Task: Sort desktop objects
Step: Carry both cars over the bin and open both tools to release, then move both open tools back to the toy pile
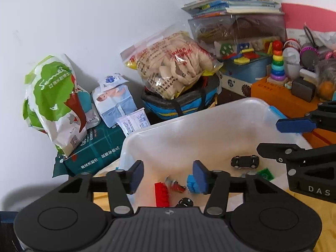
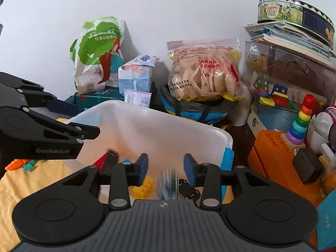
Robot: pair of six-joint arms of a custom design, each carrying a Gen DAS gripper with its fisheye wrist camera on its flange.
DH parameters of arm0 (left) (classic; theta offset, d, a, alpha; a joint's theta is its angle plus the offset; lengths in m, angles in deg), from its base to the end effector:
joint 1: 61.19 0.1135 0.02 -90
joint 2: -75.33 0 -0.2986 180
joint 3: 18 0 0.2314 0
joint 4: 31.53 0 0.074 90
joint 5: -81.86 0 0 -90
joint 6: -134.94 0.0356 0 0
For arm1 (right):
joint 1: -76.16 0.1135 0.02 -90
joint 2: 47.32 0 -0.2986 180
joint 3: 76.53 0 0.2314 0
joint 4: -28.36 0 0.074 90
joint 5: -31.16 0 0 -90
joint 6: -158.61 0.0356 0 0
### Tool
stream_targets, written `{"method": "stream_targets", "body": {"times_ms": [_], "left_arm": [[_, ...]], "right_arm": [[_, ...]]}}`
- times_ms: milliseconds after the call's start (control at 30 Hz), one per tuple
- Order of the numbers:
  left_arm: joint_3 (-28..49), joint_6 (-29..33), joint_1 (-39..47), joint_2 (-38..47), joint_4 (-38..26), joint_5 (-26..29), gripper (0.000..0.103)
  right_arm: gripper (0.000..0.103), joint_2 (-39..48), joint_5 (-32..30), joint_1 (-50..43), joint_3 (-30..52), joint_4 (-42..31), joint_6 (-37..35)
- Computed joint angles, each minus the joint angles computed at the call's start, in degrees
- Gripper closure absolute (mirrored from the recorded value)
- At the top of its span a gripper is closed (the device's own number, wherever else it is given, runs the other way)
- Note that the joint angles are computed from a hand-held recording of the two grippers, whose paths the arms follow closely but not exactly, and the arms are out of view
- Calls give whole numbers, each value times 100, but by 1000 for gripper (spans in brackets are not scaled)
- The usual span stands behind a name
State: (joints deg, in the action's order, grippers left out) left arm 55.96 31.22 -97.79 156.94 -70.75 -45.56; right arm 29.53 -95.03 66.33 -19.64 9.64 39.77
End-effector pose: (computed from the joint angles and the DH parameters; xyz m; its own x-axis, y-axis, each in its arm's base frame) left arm 0.2342 -0.1470 0.3035 -0.6024 0.2127 -0.7693 -0.0029 0.9632 0.2687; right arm 0.2497 -0.0219 0.2611 -0.3868 -0.3281 -0.8618 -0.5742 0.8170 -0.0533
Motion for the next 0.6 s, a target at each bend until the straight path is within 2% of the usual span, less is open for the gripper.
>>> {"method": "stream_targets", "body": {"times_ms": [33,133,267,367,433,533,600], "left_arm": [[-28,-74,-122,-119,-64,-115,43],[-106,-381,-652,-476,-405,-545,29],[-48,-1313,-1524,-503,-1442,-1021,27],[-131,-2268,-2124,-317,-2075,-961,27],[-192,-3158,-2489,-70,-2431,-976,27],[-227,-4437,-2945,293,-2891,-983,27],[-221,-4955,-3200,474,-3073,-995,27]], "right_arm": [[53,-102,-134,-125,-50,-4,-17],[47,-406,-795,-661,-95,-252,-120],[36,-719,-1676,-1544,-49,-1227,-897],[32,-729,-2051,-2287,83,-2678,-2216],[27,-580,-2108,-2763,93,-3554,-3257],[26,-320,-1898,-3426,-85,-4295,-4564],[26,-97,-1703,-3804,-172,-4575,-5134]]}}
